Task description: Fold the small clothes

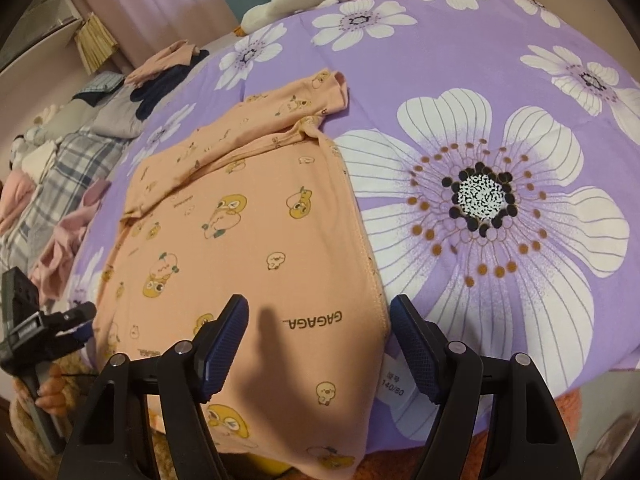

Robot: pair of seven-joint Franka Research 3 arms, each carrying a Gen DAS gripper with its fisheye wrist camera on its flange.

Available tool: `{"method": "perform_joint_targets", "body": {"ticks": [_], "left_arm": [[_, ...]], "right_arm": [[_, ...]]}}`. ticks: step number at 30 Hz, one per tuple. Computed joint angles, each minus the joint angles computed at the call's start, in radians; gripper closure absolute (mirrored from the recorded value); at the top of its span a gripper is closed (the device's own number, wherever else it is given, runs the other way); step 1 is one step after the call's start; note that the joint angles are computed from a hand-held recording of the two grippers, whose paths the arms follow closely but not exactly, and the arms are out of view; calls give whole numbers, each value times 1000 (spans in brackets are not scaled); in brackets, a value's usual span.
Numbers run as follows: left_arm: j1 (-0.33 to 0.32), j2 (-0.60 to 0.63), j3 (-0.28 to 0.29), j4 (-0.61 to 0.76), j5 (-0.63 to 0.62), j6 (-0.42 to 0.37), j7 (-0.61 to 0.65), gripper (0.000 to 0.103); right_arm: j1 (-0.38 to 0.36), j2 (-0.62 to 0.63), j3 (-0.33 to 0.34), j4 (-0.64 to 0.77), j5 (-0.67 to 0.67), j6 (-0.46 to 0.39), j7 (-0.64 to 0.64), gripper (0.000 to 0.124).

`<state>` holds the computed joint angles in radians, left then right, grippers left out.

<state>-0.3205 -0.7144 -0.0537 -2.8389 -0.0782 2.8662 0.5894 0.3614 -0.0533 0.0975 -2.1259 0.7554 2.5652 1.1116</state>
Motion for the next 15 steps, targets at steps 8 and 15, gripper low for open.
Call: {"method": "perform_joint_targets", "body": {"ticks": [8,15], "left_arm": [[-43,34,42,-10,-30,82,32,34],[-39,63,47,-5,-24,114,35,58]], "right_arm": [[17,5,12,-11,43,33,-16,67],[26,36,15,20,125,9,-82,89]]}}
